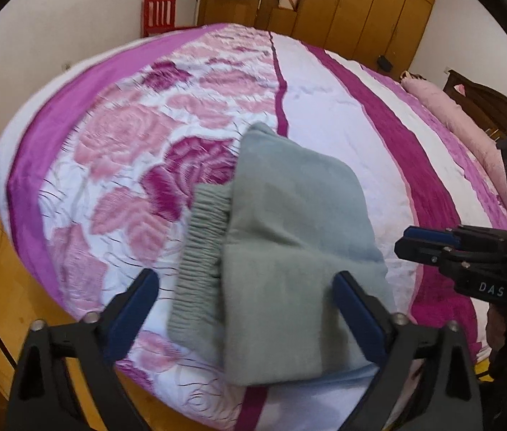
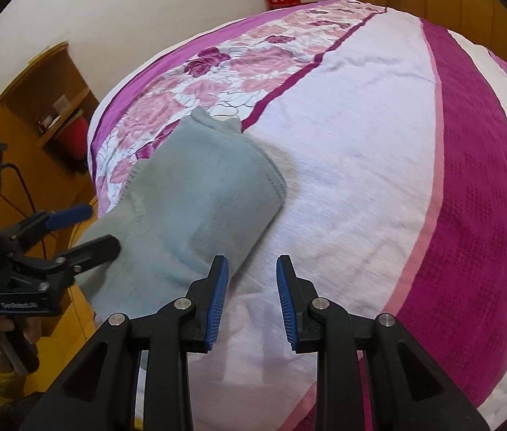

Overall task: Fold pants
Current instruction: 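Close the left tool on the edge of the folded grey stack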

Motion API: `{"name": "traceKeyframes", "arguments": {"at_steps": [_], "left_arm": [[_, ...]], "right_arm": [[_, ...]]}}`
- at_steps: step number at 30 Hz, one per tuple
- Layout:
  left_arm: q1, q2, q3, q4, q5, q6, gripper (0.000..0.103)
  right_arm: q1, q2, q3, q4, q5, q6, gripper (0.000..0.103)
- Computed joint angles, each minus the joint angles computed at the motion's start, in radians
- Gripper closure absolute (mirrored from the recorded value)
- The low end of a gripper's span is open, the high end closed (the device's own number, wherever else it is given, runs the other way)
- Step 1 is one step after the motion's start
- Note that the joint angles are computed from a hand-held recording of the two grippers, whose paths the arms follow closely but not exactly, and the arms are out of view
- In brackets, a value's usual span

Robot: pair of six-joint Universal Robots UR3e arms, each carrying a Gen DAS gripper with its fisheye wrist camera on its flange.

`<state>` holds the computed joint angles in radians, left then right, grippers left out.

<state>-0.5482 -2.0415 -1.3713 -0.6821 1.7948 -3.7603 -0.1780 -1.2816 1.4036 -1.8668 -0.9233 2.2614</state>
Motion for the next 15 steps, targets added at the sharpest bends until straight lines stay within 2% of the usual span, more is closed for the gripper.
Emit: {"name": "traceKeyframes", "arguments": {"at_steps": [6,8,9,11,13,15], "left_arm": [[0.034,-0.030,-0.020,0.056,-0.141,-0.014,0.037],[0.049,-0.022,-0.059,0.101,-0.180,-0.040,0.050],[0.051,-0.018,-0.067,0.108,-0.183,-0.051,0.055],[0.047,-0.004,-0.084,0.121,-0.162,-0.059,0.078],[0.045,0.019,-0.110,0.150,-0.153,-0.055,0.085],[0.040,0.037,-0.122,0.175,-0.136,-0.045,0.088]], "right_arm": [[-0.005,0.016,-0.008,0.008,0.001,0.002,0.075],[-0.006,0.018,-0.009,0.007,0.002,0.003,0.075],[-0.006,0.019,-0.009,0.006,0.003,0.005,0.075],[-0.006,0.018,-0.007,0.000,0.005,0.008,0.075],[-0.008,0.015,-0.002,-0.005,0.006,0.009,0.075],[-0.007,0.010,0.003,-0.007,0.007,0.006,0.075]]}}
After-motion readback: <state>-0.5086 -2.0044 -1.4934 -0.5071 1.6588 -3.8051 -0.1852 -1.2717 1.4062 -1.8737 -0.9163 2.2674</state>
